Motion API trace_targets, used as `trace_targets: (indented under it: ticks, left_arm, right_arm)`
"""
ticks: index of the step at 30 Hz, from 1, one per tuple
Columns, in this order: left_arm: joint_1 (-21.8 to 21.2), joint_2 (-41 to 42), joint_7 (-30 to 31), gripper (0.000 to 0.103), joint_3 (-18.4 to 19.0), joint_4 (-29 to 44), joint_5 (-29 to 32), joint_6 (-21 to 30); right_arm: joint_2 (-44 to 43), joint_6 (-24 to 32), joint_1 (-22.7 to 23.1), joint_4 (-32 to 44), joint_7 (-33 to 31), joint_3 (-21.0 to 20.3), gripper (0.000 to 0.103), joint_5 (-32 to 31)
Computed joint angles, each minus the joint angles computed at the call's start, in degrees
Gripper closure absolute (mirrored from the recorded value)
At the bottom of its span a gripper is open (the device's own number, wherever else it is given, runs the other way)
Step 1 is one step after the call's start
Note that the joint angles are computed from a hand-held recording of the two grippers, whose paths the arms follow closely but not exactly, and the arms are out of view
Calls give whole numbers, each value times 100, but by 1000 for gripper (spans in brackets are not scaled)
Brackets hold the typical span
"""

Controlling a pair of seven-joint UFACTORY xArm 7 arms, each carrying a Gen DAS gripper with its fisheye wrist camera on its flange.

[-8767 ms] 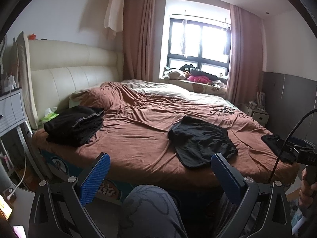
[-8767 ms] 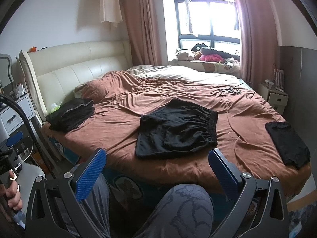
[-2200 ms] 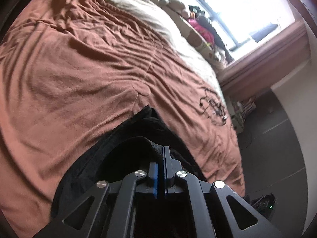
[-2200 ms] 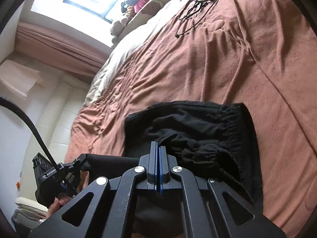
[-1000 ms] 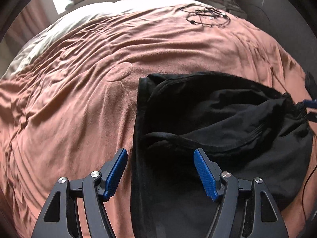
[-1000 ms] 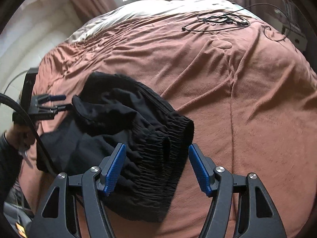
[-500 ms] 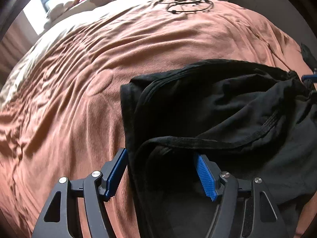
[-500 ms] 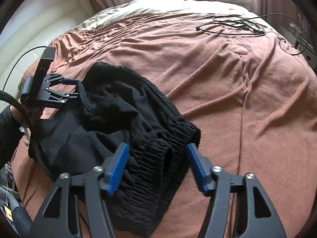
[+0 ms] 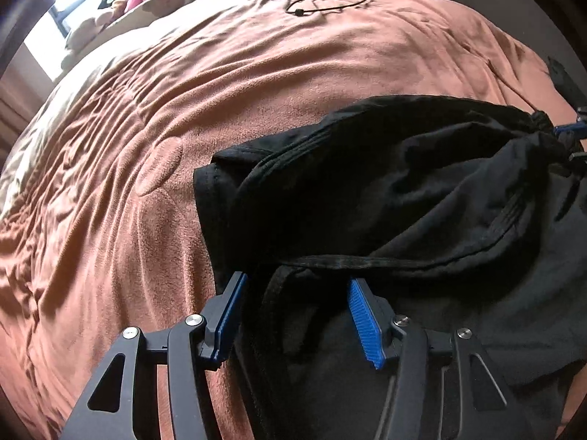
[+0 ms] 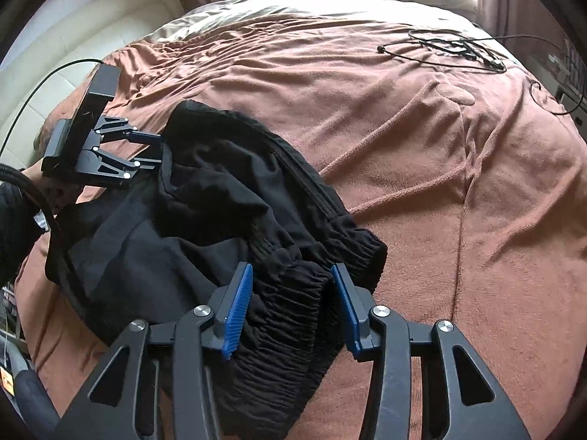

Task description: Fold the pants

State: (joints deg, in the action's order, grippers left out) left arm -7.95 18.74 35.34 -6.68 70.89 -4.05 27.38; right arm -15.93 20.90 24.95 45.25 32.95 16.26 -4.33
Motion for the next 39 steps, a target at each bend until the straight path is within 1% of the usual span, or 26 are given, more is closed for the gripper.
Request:
trace_targets:
  ticks: [1,2,3,4,5,6,9,11,14,15,17,20,23,24,27,31,33,34,36,37,38,39]
  left_arm:
    - [-23,13,-28,46,19,12,40,-3]
    - [-33,15,-46,56,23,16,56,7]
    - [-43,39,-85,76,35,79,71,99]
    - [-90,17,-188,86,81,71,153,96]
    - [-81,-13,-207,97,77,84,150,138]
    - [-63,-51,-184,98,55,68,125,141]
    - [17,-234,-60,98,1,10,-11,46]
    - [71,-351,-6,98,-31,3,-189,-41]
    - [77,-409,-162,98,-16,144,-376,-192]
    - [41,-403,-277,98,11,186,-351,-235]
    - [-61,-325,-562,98,89,319,-183,-291]
    - [-360,-35,-1276,98,298,640,403,-302]
    - [-457,233,-1660,98,375,920,727,-217]
    - [-421,283,-1683,98,362,951,753,-222]
    - [-517,535,-1959,98,427,1163,994,-189]
    - [-657,850,-2359,98,548,1480,1280,-61]
    - [-743,1021,-2601,97,647,1662,1434,88]
    - [-793,1091,-2738,94,704,1736,1528,163]
    - [-870,1144,-2955,93,781,1780,1723,204]
    - [-863,1102,-3019,88,775,1730,1766,159]
    - [-887,1073,-3126,82,807,1715,1839,164]
    - [-940,1008,-3293,66,884,1673,1959,169]
  right_arm:
    - [43,-4,14,25,-28,-23,61,35]
    - [78,-16,19,33,-39,-33,64,51]
    - [114,-46,29,38,-63,-47,74,73]
    - [142,-46,33,47,-75,-55,78,86]
    - [135,-62,14,34,-28,-35,88,60]
    - [108,-118,32,2,-33,-48,91,93]
    - [-79,-253,-1,-123,69,-12,93,56]
    - [-214,-296,-99,-180,211,84,93,-88]
    - [-350,-329,-250,-205,473,225,94,-284]
    - [-369,-316,-312,-197,578,289,94,-370]
    - [-359,-265,-413,-145,768,380,94,-522]
    - [-254,-160,-531,-25,1011,441,94,-725]
    - [-82,-111,-573,114,1178,392,94,-848]
    - [-37,-79,-601,161,1281,414,94,-926]
    - [181,28,-650,352,1545,421,94,-1164]
    - [500,190,-676,632,2003,417,94,-1632]
    - [692,327,-659,806,2280,402,94,-1911]
    - [778,407,-611,889,2384,376,93,-2017]
    - [976,547,-519,1066,2640,327,88,-2280]
    - [1040,606,-468,1129,2769,292,85,-2406]
    - [1063,613,-406,1145,2810,220,80,-2401]
    - [1039,505,-336,1088,2783,128,79,-2257]
